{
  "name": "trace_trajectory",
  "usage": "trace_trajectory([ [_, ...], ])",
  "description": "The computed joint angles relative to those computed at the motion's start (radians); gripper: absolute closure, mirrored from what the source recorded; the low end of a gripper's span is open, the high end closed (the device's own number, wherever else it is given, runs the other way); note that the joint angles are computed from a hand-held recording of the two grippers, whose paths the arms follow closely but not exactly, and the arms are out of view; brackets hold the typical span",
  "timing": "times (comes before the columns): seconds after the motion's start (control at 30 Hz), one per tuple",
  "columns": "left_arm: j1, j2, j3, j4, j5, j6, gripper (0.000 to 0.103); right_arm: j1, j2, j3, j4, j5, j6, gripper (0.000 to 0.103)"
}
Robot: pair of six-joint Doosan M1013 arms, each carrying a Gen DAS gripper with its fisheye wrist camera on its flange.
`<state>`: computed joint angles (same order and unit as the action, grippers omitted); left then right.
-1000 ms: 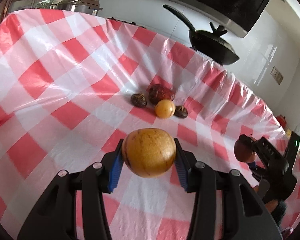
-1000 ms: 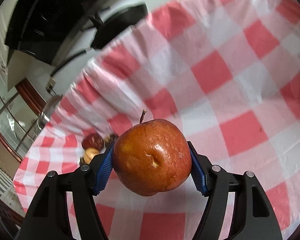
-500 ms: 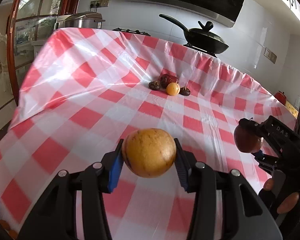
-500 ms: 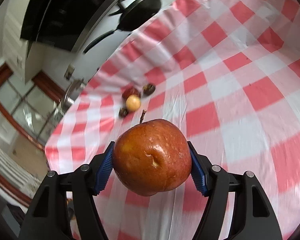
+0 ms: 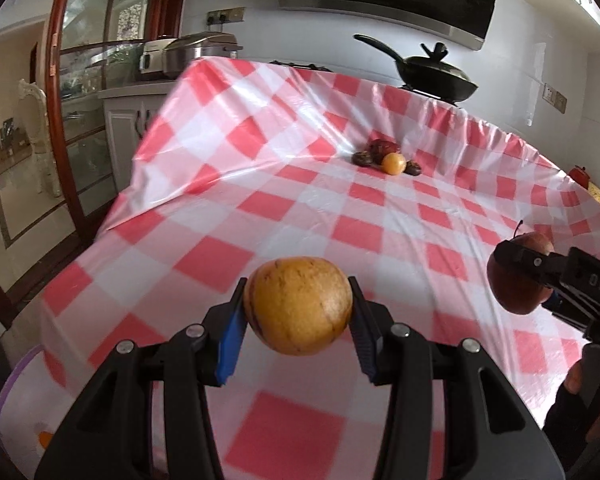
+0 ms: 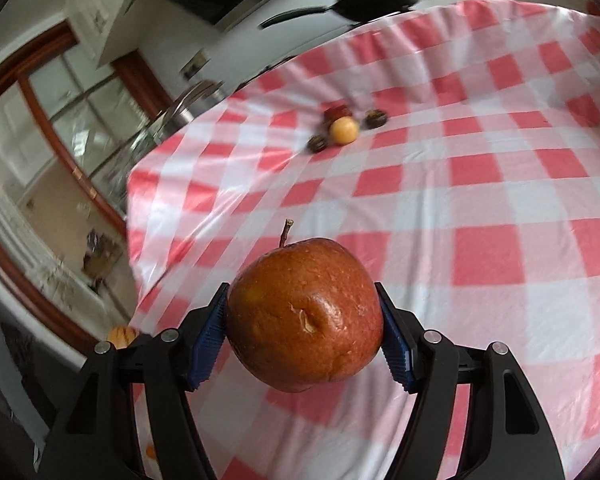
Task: Organize fruits
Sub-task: 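Carry the apple and passion fruit over to the white box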
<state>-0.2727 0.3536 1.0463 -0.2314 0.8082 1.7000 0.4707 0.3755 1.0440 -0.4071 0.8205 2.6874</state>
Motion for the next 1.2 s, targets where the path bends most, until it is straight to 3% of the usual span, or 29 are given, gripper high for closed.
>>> trace_trajectory([
  [0.3, 0.05, -0.044, 0.084, 0.014, -0.03, -0.012, 0.056, 0.038, 0.057, -0.087, 0.105, 0.039, -0.19, 0.036],
  [0.5, 0.101, -0.098, 0.169, -0.007, -0.097, -0.009, 0.056, 0.071, 0.107, -0.168, 0.19, 0.075, -0.375, 0.036],
  [0.83, 0.211, -0.146, 0.266, 0.074, -0.072, -0.172, 0.056, 0.138, 0.212, -0.334, 0.348, 0.17, -0.753, 0.036],
  [1.0, 0.253, -0.145, 0.289, 0.146, -0.035, -0.265, 0.056, 0.167, 0.291, -0.454, 0.425, 0.27, -0.913, 0.036],
  [1.1, 0.266, -0.124, 0.281, 0.244, 0.032, -0.319, 0.056, 0.178, 0.339, -0.529, 0.454, 0.342, -0.975, 0.036],
  [1.2, 0.278, -0.086, 0.249, 0.281, 0.141, -0.316, 0.056, 0.191, 0.464, -0.735, 0.486, 0.526, -1.038, 0.036],
])
